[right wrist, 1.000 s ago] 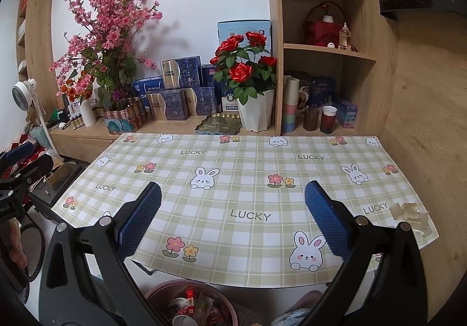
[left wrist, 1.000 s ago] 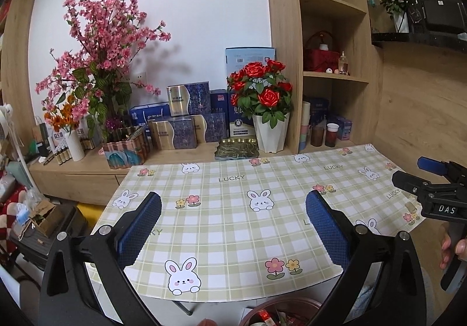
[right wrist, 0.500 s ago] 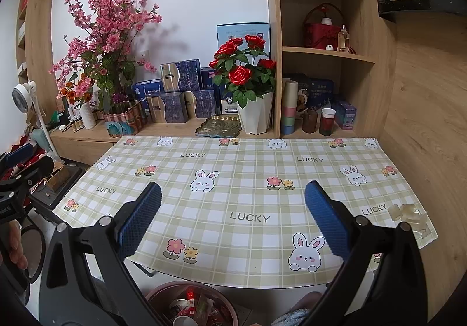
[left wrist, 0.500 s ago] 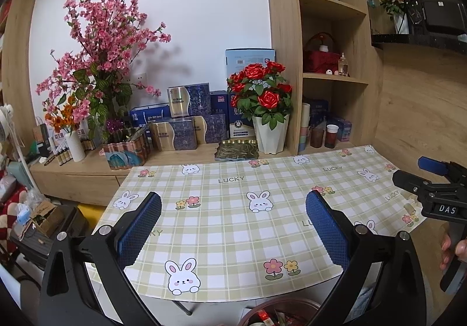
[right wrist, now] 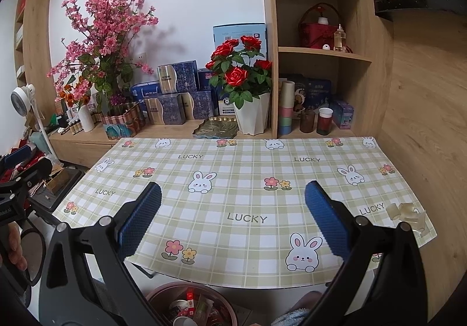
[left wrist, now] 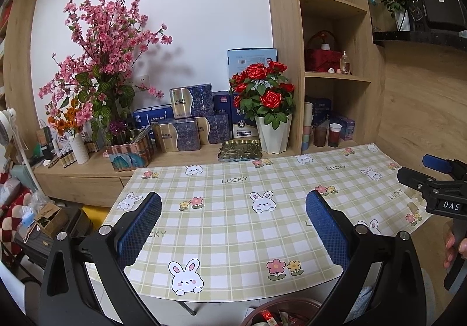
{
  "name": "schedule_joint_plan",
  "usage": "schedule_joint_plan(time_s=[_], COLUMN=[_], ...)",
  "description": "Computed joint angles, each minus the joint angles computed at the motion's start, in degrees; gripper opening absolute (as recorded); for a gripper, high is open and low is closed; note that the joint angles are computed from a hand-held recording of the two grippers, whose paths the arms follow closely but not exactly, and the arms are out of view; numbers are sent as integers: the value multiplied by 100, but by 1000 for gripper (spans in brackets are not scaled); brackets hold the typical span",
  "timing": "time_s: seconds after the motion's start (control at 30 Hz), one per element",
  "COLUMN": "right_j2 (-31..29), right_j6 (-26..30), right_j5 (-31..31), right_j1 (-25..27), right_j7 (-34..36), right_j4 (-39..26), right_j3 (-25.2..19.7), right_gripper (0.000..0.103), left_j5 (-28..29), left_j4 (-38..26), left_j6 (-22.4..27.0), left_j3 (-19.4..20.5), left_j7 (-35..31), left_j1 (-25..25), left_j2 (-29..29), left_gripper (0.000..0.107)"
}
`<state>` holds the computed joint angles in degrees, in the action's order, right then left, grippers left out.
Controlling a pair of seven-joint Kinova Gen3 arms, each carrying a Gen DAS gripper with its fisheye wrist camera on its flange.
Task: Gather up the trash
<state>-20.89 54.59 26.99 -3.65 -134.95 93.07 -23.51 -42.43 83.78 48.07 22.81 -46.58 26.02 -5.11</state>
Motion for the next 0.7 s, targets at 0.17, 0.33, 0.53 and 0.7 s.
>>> schedule_joint_plan(time_s=[0.17,0.33,0.53,0.7], right_j2=[-4,-4,-9,-17], right_j6=[-17,-17,-11,-1], right_j5=[-17,-21,-17,-42], right_j1=[0,10,17,10], right_j7=[14,8,5,13], right_j4=[11,12,22,46], right_j3=[10,-1,-5,6], right_gripper=[97,97,97,97], left_j5=[-31,-22,-8,-2], left_j4=[-47,-50,-45,-78], left_j6=[64,65,47,130], left_j3=[15,-9,-22,-17], left_j7=[-1,-10,-24,-18], left_j1=[34,68,79,91], left_j2=[29,33,35,64], left_gripper=[97,97,97,97])
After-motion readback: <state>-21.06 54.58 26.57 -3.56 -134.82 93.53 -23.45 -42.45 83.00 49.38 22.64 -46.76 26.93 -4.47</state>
